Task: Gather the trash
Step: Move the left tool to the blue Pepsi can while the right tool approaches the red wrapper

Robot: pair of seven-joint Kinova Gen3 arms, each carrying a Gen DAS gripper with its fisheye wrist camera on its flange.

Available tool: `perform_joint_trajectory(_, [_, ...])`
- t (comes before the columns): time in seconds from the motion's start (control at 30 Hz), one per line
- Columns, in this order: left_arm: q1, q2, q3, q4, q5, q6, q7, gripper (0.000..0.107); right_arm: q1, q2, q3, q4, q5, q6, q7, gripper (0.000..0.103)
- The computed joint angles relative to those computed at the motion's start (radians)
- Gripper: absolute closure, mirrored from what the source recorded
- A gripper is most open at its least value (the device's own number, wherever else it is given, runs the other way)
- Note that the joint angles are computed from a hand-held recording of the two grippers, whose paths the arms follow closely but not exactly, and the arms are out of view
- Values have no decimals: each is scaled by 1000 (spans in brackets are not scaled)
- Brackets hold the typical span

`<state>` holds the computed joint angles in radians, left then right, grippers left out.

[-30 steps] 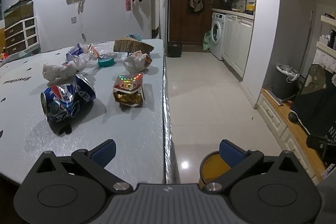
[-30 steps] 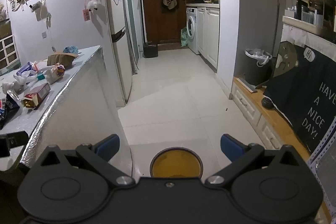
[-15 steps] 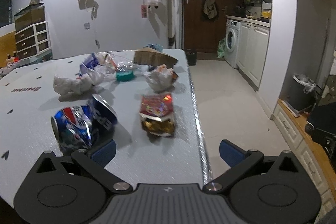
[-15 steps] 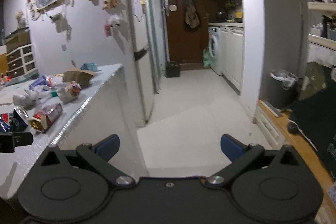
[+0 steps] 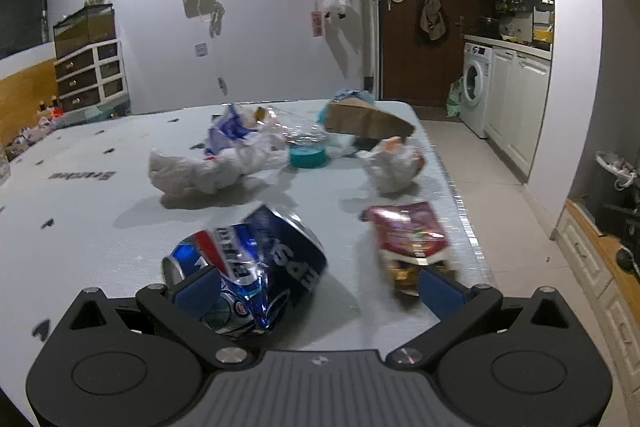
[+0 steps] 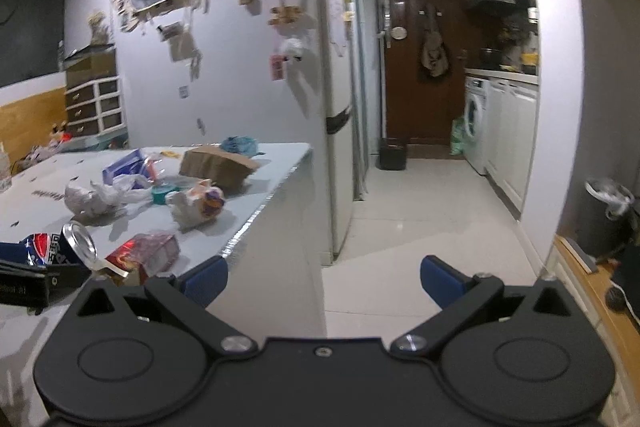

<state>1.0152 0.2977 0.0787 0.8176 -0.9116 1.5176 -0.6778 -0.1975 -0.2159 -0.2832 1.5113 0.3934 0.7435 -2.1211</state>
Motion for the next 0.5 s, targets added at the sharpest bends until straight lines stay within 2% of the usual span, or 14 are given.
perform_joint_trajectory(0.1, [-23, -23, -1, 32, 5, 0, -15, 4, 58, 43, -59, -47, -47, -3, 53, 0])
perform_joint_trajectory(0.17, [-45, -45, 7, 62, 11, -11, -25, 4, 145, 59, -135, -65, -101, -22, 111, 0])
perform_joint_trajectory(0.3, [-96, -86, 38, 115, 25, -43, -34, 4, 248, 103, -281, -113, -89, -13, 151, 0])
perform_joint_trajectory(0.37, [-125, -107, 55, 139, 40, -62, -42, 4, 234, 125, -281, -139, -135, -2, 223, 0])
perform_joint_trajectory(0.5, [-175, -133, 85, 154, 65, -82, -72, 4, 67, 185, -143, -210, -296, 57, 385, 0])
